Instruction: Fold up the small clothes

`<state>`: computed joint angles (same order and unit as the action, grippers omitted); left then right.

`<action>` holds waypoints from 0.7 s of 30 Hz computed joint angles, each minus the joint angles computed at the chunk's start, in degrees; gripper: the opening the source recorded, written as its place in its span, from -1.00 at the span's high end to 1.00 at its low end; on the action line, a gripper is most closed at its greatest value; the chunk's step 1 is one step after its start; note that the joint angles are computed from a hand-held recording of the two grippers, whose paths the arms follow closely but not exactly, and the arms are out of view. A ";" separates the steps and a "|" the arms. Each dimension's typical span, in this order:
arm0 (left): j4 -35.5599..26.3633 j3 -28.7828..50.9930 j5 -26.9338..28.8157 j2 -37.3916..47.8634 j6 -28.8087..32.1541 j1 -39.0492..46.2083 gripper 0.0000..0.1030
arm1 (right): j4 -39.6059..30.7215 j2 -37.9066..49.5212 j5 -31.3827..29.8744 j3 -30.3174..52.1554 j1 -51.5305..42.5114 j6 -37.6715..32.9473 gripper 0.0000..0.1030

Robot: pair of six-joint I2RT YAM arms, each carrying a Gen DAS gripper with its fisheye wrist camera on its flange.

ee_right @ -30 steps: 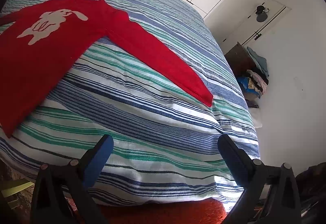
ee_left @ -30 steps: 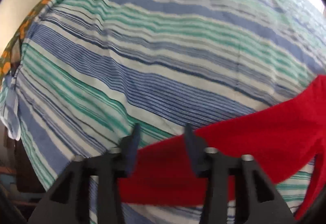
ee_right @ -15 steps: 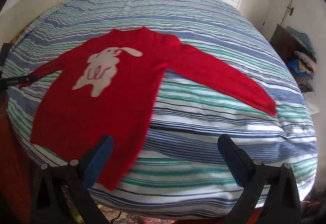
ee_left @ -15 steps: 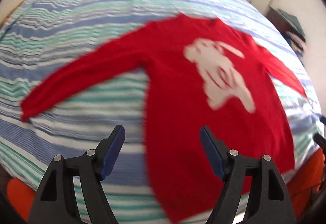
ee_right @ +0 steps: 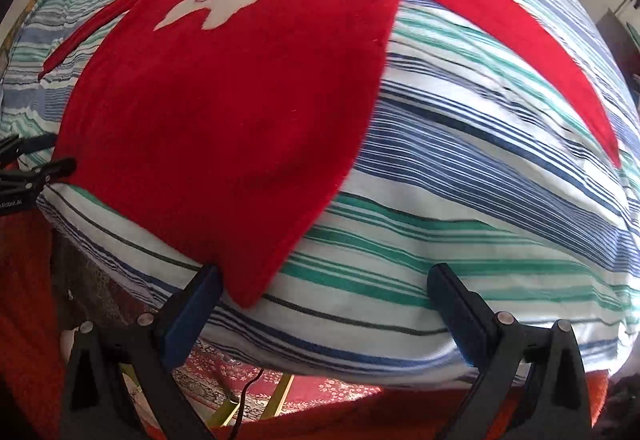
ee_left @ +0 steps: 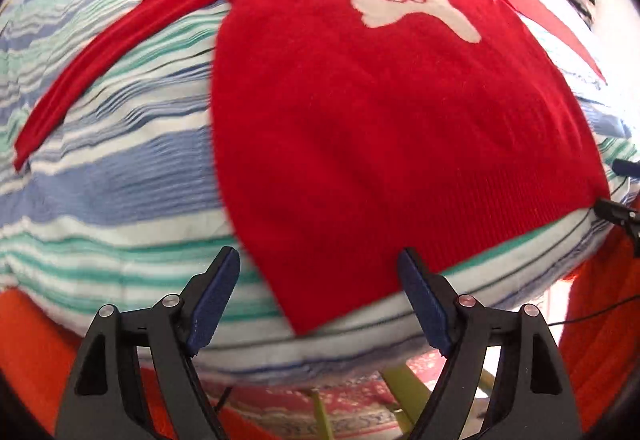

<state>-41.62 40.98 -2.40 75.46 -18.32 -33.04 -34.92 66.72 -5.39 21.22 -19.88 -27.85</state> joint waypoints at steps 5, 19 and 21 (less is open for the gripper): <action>-1.48 -0.32 -1.93 -10.13 -1.85 6.11 -0.65 | -4.59 -8.65 -1.65 0.11 -4.26 -0.73 -0.96; 14.11 -10.00 -10.93 -14.32 -3.12 18.65 -0.75 | 8.61 -29.02 -14.23 -7.24 -17.75 8.21 -0.97; 14.58 -10.22 -9.64 -14.17 -2.61 19.63 -0.75 | 7.62 -27.95 -16.60 -6.49 -22.40 7.29 -0.97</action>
<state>-27.04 30.76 -12.05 61.29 -20.93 -13.41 -27.30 38.76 -21.99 14.74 -42.28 -20.56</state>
